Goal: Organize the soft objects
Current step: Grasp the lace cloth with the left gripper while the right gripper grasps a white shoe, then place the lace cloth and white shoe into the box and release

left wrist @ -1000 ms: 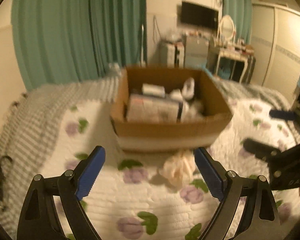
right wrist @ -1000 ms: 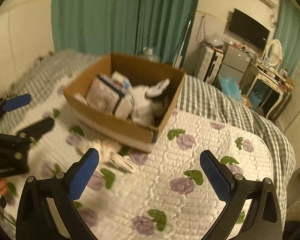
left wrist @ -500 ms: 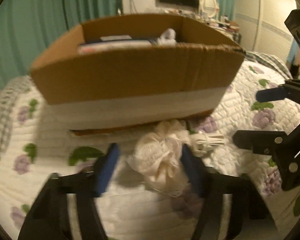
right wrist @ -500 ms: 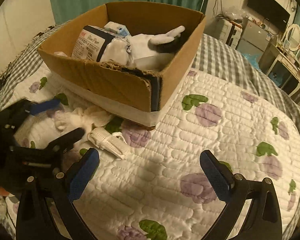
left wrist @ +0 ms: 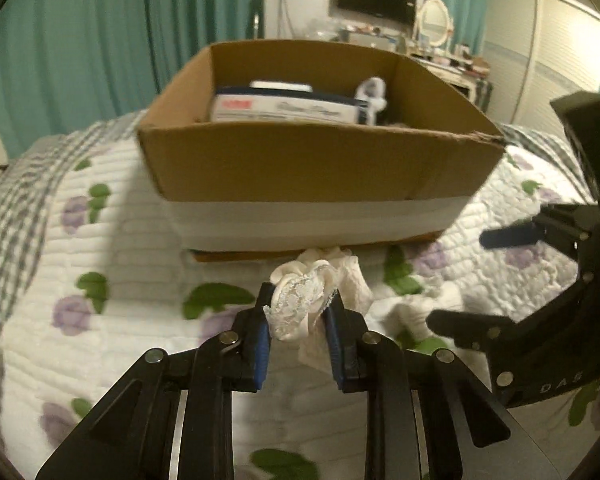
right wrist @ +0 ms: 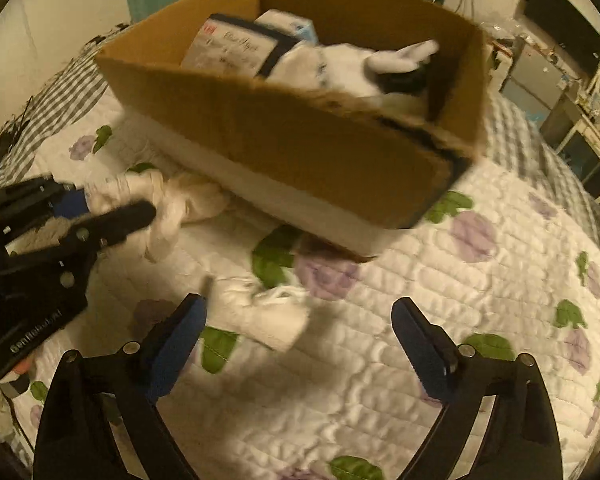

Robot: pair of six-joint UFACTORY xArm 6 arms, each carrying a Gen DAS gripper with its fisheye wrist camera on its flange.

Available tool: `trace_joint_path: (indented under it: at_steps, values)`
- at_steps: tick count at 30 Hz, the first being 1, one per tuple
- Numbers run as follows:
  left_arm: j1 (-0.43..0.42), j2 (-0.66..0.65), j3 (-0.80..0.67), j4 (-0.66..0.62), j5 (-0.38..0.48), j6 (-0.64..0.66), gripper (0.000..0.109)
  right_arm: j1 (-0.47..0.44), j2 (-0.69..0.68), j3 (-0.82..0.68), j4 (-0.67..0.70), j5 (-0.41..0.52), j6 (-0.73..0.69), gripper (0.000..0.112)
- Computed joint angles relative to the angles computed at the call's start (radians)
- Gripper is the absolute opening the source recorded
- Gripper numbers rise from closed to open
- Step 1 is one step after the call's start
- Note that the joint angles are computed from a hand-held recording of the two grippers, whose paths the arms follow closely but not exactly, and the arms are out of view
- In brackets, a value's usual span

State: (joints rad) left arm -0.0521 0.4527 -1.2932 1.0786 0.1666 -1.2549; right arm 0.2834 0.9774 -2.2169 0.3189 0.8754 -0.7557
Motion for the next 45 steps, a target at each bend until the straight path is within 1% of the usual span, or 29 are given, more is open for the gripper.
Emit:
trace_joint_path:
  at_steps: [1,4,6,8,9,10,11,12,13,14,16,19,22,25,27,30,33,36,37,39,42,44,45]
  values:
    - [0.000,-0.006,0.007,0.024,0.010,-0.027,0.023,0.003,0.010,-0.016,-0.001,0.019,0.005,0.087]
    - [0.011,-0.002,0.014,0.030,0.008,-0.039,0.023,0.009,0.059,-0.092,0.009,0.100,0.029,0.085]
    - [0.009,-0.002,0.015,0.032,0.012,-0.044,0.023,0.017,0.081,-0.119,-0.002,0.125,0.041,0.078]
    - [0.007,-0.005,0.020,0.043,0.016,-0.053,0.023,0.017,0.152,-0.239,0.000,0.207,0.068,0.069]
    - [0.000,0.004,0.003,0.008,0.024,-0.022,0.023,0.017,0.189,-0.302,-0.001,0.243,0.085,0.064]
    - [-0.001,0.002,0.006,0.001,0.023,-0.015,0.023,0.016,0.235,-0.381,-0.005,0.287,0.103,0.059]
    - [-0.002,-0.002,0.011,-0.006,0.025,-0.007,0.023,0.015,0.262,-0.426,-0.002,0.310,0.114,0.059]
    - [-0.002,-0.007,0.018,0.001,0.026,-0.011,0.023,0.013,0.263,-0.429,0.002,0.312,0.119,0.058]
    - [-0.007,-0.004,0.012,-0.022,0.032,0.009,0.023,0.010,0.240,-0.390,0.011,0.295,0.117,0.058]
    - [-0.008,-0.011,0.021,-0.053,0.031,0.036,0.023,0.009,0.193,-0.310,0.023,0.251,0.109,0.058]
    - [-0.014,-0.025,0.032,-0.141,0.031,0.112,0.023,0.008,0.135,-0.218,0.039,0.198,0.103,0.057]
    - [-0.025,-0.069,0.059,-0.120,0.052,0.106,0.023,0.012,0.028,-0.061,0.048,0.112,0.088,0.057]
    - [-0.032,-0.134,0.097,-0.076,0.055,0.071,0.023,0.015,-0.097,0.113,0.057,0.025,0.064,0.057]
    - [-0.038,-0.208,0.136,-0.044,0.055,0.043,0.023,0.019,-0.195,0.221,0.042,-0.042,0.088,0.057]
    - [-0.048,-0.254,0.145,-0.013,0.066,0.022,0.023,0.017,-0.281,0.309,0.067,-0.103,0.082,0.057]
    - [-0.054,-0.333,0.163,0.019,0.071,0.002,0.023,0.004,-0.375,0.376,0.142,-0.141,0.056,0.057]
    - [-0.055,-0.382,0.167,0.019,0.066,0.015,0.023,0.003,-0.446,0.410,0.222,-0.172,0.050,0.057]
    - [-0.053,-0.406,0.135,0.037,0.073,0.027,0.023,0.008,-0.490,0.416,0.247,-0.228,0.053,0.057]
    - [-0.052,-0.406,0.119,0.026,0.071,0.042,0.023,0.009,-0.493,0.406,0.255,-0.231,0.057,0.057]
    - [-0.048,-0.389,0.074,-0.005,0.073,0.079,0.023,0.020,-0.472,0.342,0.255,-0.239,0.085,0.057]
    - [-0.044,-0.323,-0.031,-0.027,0.097,0.125,0.023,0.035,-0.409,0.221,0.198,-0.252,0.135,0.057]
    - [-0.038,-0.259,-0.116,-0.007,0.112,0.117,0.023,0.041,-0.332,0.094,0.160,-0.241,0.174,0.057]
    - [-0.036,-0.230,-0.151,0.000,0.119,0.117,0.023,0.041,-0.273,-0.001,0.147,-0.216,0.198,0.057]
